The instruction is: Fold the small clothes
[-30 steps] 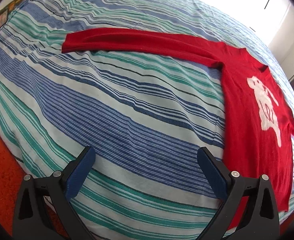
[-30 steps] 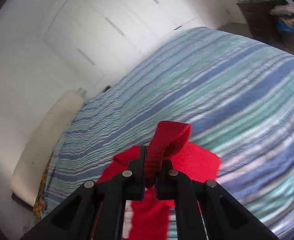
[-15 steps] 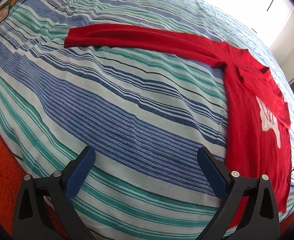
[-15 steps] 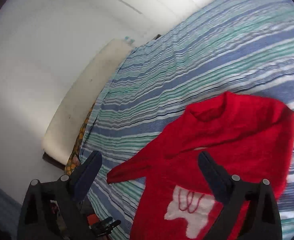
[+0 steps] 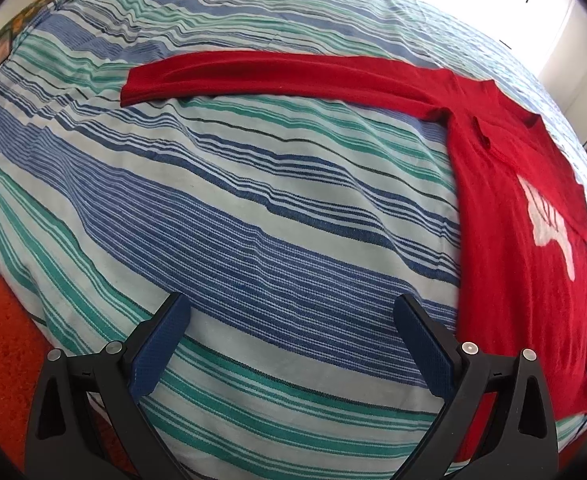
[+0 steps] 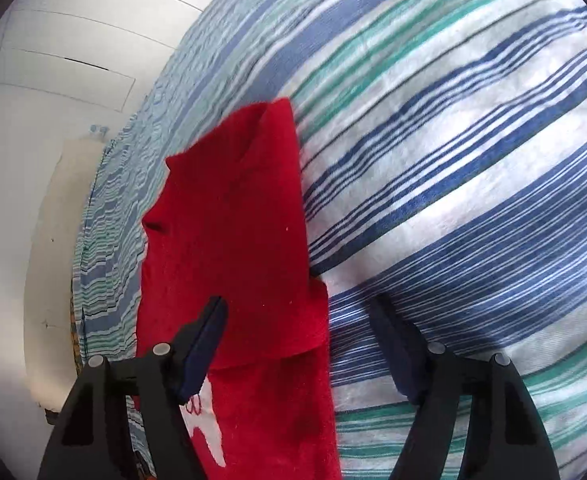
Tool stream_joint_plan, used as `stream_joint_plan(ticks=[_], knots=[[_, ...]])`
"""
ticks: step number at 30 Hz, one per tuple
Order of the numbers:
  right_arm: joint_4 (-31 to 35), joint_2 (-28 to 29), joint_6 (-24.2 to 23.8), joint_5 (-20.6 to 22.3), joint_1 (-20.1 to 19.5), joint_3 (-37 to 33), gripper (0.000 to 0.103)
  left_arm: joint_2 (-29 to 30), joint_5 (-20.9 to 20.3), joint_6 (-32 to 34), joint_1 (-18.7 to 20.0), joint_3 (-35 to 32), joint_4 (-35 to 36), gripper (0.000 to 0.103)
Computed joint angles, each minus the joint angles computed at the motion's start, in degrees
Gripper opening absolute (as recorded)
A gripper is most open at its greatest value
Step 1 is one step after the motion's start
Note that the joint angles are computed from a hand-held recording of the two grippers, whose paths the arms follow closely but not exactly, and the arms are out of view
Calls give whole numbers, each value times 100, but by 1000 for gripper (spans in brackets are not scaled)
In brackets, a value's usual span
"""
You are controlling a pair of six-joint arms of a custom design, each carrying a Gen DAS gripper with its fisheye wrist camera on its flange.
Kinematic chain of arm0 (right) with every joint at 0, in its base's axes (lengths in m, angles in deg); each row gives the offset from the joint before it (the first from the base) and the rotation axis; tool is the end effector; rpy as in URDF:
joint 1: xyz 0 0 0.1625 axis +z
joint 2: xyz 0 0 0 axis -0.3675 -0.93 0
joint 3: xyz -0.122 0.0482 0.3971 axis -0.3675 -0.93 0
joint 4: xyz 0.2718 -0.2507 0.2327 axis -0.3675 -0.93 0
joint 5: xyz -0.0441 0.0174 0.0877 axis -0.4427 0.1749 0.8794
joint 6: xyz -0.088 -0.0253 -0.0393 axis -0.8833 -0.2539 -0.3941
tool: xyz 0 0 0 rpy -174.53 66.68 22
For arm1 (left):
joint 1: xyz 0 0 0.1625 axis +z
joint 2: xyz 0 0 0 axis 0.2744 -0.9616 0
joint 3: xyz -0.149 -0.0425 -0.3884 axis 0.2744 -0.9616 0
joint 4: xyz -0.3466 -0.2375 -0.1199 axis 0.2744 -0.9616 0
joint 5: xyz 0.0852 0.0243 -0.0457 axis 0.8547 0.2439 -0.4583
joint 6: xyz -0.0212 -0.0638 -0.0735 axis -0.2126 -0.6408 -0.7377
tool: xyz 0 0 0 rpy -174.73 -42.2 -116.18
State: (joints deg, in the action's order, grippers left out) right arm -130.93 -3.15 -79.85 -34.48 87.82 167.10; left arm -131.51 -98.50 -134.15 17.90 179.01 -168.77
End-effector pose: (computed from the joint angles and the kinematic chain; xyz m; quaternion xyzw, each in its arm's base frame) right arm -0.1363 -0.6393 0.3981 -0.1244 -0.9611 0.2356 0.0727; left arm -0.2329 -0.4051 0.0519 -0.1180 0.8796 -0.2858 0.3614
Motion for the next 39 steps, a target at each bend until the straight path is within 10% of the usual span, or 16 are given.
stream_joint_plan(ticks=[8,17,21,39], knots=[[-1417,-1370,-2274,-1255,103,1332,81,135,145,347,-112,-86,-82,101],[-2110,-2435,-2058,-1529,-950,2580,89,415,-55,634,103,-242,-104,102],[-2246,-2222,-2361,-1801,-835,2524,103,621,-12,665,159,-382,119,103],[-3010,-1987,-2800,-2165,-712,2711,103,665,-74,729,141,-420,135,103]])
